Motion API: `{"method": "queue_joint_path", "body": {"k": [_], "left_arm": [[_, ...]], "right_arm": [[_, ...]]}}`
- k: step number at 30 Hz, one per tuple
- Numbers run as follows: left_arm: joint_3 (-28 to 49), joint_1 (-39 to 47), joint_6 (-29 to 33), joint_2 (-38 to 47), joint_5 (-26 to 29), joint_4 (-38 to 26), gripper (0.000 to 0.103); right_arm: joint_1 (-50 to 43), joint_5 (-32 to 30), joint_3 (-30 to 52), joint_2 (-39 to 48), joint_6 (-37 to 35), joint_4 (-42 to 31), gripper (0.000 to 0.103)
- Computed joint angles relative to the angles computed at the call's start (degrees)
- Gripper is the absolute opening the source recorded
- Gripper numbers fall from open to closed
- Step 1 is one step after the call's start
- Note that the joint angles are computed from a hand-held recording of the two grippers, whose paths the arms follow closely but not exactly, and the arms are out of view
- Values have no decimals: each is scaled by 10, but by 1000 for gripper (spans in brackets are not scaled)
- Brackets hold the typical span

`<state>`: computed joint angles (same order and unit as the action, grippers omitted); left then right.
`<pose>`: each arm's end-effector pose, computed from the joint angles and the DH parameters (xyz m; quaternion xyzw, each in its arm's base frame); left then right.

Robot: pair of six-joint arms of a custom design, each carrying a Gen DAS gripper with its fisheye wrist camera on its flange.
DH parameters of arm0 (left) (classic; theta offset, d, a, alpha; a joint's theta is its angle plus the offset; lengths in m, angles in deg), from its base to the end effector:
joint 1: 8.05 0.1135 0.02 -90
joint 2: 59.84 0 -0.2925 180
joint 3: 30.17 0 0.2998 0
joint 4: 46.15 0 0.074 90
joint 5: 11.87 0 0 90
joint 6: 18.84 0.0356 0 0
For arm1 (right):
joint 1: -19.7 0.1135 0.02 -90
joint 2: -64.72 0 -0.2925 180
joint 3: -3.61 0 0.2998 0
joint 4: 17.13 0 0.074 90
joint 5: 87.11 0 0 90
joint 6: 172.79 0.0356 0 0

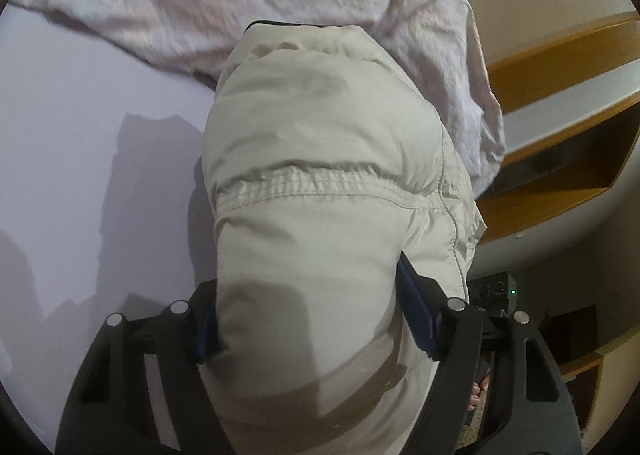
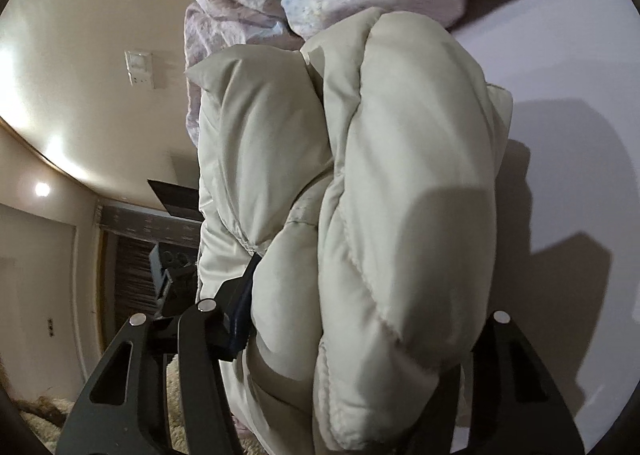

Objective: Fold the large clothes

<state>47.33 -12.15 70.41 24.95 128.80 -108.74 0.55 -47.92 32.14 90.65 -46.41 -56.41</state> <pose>0.3212 -0.0506 0.2761 0.1007 0.8874 -0.4276 0.1399 0.1355 -0.0178 0.1974 0.2057 0.8040 0.4398 0.3433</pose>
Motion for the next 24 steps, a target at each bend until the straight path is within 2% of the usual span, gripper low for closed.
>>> {"method": "queue_joint_path", "body": {"k": [2, 7, 9, 12, 14, 16, 19, 22, 24], "left_arm": [[12, 2, 2, 13, -25, 16, 73], [27, -4, 11, 53, -104, 68, 72], [25, -5, 10, 57, -120, 88, 73], [26, -7, 19, 54, -126, 86, 75], [31, -4, 43, 49, -129, 64, 77], [38, -1, 62, 41, -139, 45, 79], [34, 12, 89, 11, -162, 41, 84], [25, 17, 84, -23, -161, 64, 89], [34, 3, 76, -29, -161, 63, 90]], "right_arm": [[38, 49, 1, 30, 17, 38, 56], [153, 221, 6, 135, 86, 134, 56], [176, 263, 2, 134, 105, 142, 62], [206, 316, 20, 126, 117, 92, 74], [210, 335, 34, 101, 106, 33, 75], [217, 379, 50, 33, 94, -61, 79], [219, 462, 68, -53, 86, -152, 80], [276, 543, 88, -65, 100, -158, 80], [341, 596, 111, 1, 95, -116, 79]]}}
